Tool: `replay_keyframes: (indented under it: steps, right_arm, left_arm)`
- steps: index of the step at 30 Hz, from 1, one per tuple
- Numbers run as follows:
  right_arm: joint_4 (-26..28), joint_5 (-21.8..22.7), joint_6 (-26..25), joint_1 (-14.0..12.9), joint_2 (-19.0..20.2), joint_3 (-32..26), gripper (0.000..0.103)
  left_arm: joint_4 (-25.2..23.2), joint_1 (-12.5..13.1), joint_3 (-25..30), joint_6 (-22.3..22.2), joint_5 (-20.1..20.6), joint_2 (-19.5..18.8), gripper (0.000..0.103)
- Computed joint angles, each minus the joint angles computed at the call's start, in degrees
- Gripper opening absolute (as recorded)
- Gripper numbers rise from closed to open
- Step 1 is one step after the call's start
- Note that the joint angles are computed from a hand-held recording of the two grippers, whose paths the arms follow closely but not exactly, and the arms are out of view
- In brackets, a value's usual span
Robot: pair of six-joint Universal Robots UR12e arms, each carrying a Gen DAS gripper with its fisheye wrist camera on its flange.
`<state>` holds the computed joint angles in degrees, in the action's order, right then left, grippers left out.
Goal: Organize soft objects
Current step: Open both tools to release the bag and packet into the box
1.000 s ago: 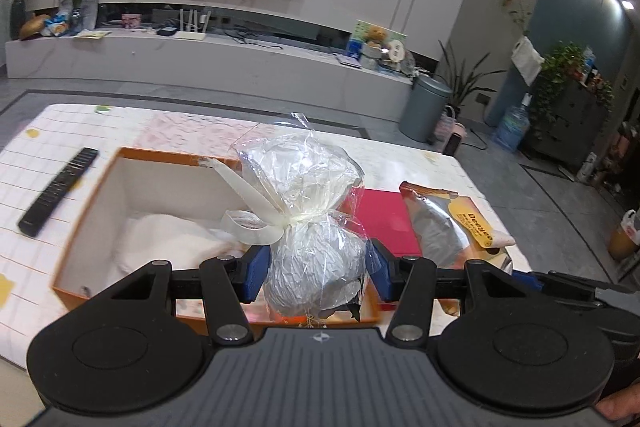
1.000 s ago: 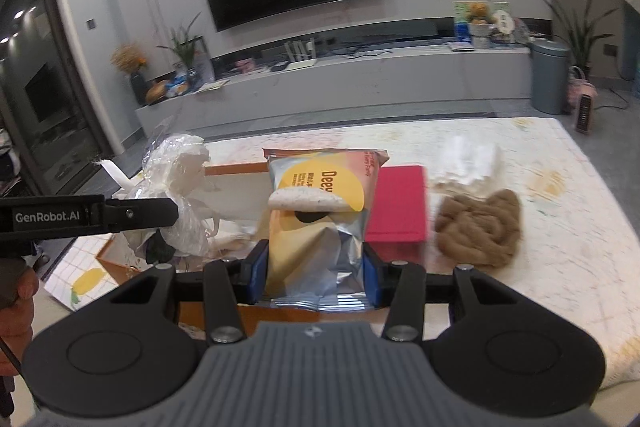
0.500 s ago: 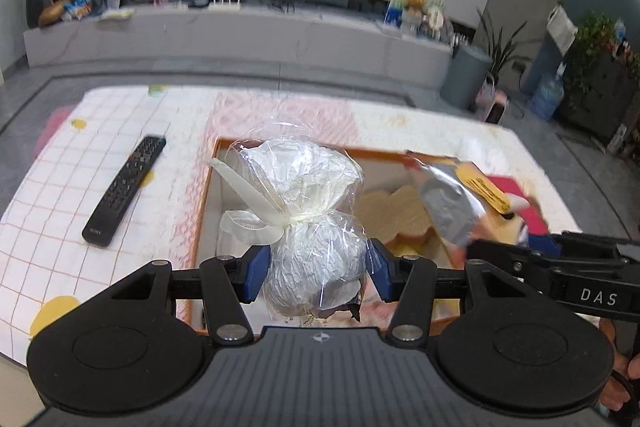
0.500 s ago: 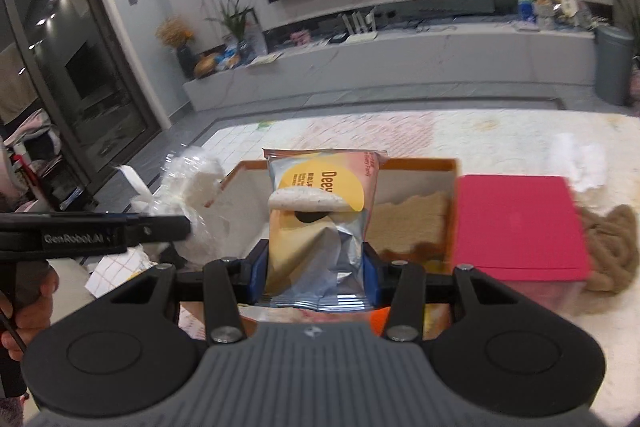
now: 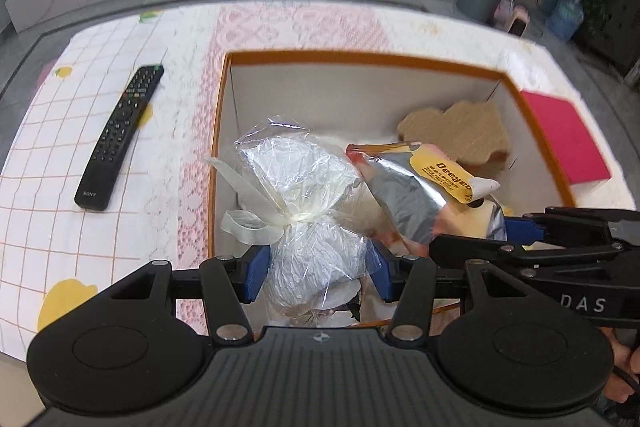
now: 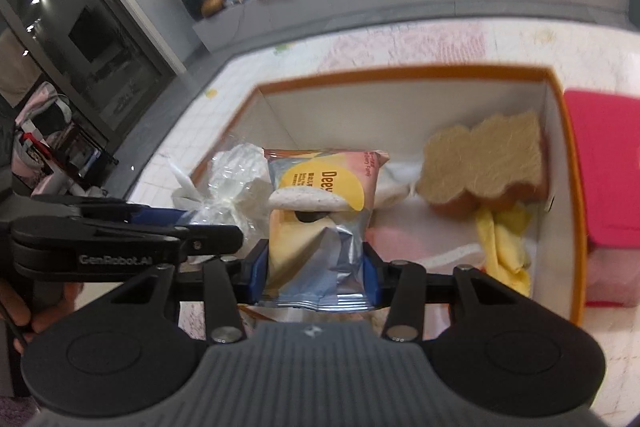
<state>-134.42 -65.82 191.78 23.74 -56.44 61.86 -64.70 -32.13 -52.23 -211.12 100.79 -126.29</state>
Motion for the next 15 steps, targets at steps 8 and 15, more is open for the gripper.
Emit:
replay_keyframes:
  steps: [8,15]
  right_arm:
    - [8.3,1.6,-0.5,0.1,2.9,-4.6,0.046]
    - [12.0,1.8,-0.2,0.2,4.6,-7.2,0.047]
  left_arm:
    - [-10.8,0.5,6.2,1.6,-1.0,-3.0,0.061]
    - [-14.2,0.1,9.4,1.9,0.9,-4.9,0.065]
